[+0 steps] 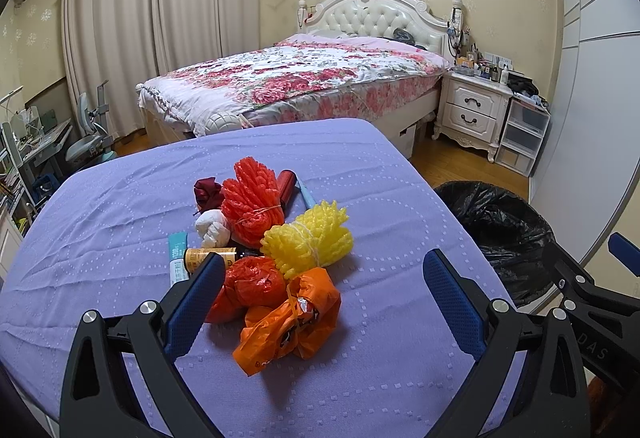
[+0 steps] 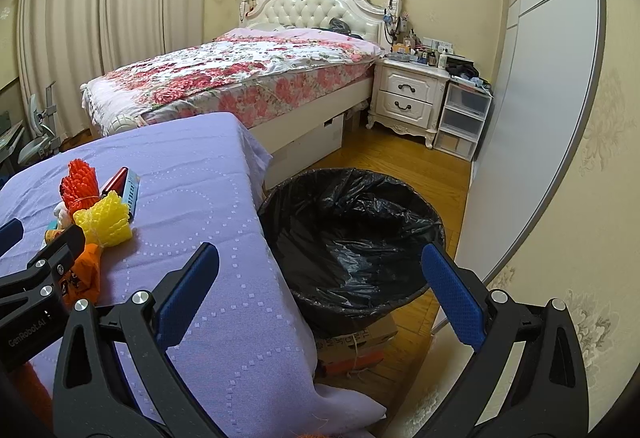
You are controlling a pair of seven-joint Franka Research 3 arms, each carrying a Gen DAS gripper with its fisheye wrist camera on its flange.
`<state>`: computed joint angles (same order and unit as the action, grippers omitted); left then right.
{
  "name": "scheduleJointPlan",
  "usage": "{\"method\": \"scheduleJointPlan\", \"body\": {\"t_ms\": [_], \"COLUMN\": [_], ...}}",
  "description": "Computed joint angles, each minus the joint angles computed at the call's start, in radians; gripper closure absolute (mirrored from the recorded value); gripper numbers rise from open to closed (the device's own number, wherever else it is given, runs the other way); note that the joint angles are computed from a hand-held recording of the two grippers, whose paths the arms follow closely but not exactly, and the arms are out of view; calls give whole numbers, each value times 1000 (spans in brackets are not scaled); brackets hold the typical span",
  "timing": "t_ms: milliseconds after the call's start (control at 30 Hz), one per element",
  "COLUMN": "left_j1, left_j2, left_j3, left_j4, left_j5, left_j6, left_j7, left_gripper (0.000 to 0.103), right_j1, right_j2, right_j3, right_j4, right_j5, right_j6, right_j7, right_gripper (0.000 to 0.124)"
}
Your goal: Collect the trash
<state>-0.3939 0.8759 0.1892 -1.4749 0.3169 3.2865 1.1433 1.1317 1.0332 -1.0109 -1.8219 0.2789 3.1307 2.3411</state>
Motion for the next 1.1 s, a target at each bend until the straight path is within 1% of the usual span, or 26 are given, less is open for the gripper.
{"method": "scheduleJointPlan", "body": {"t_ms": [500, 600, 867, 1000, 1100], "left_j1": [3, -11, -14, -39, -52], "left_j2": [-4, -3, -6, -8, -14], "left_j3": [-6, 5, 6, 34, 53], "left_j4": [-6, -15, -21, -36, -53], "left_j5": [2, -3, -10, -24, -37], "left_j6": [-1, 11, 10, 21, 25], "left_j7": [3, 2, 7, 1, -1], "left_gripper": [7, 6, 7, 7, 7], "right_j1": [-3, 0, -1, -6, -19], "right_j2": [0, -2, -1, -6, -20], "right_j3": [1, 1, 3, 14, 36], "right_j4": [1, -9, -6, -21, -19], "right_j5": [1, 4, 11, 18, 26], "right_j6": [-1, 5, 4, 21, 29], "right_j7": [-2, -4, -11, -23, -45], "right_gripper": [25, 25, 25, 25, 26]}}
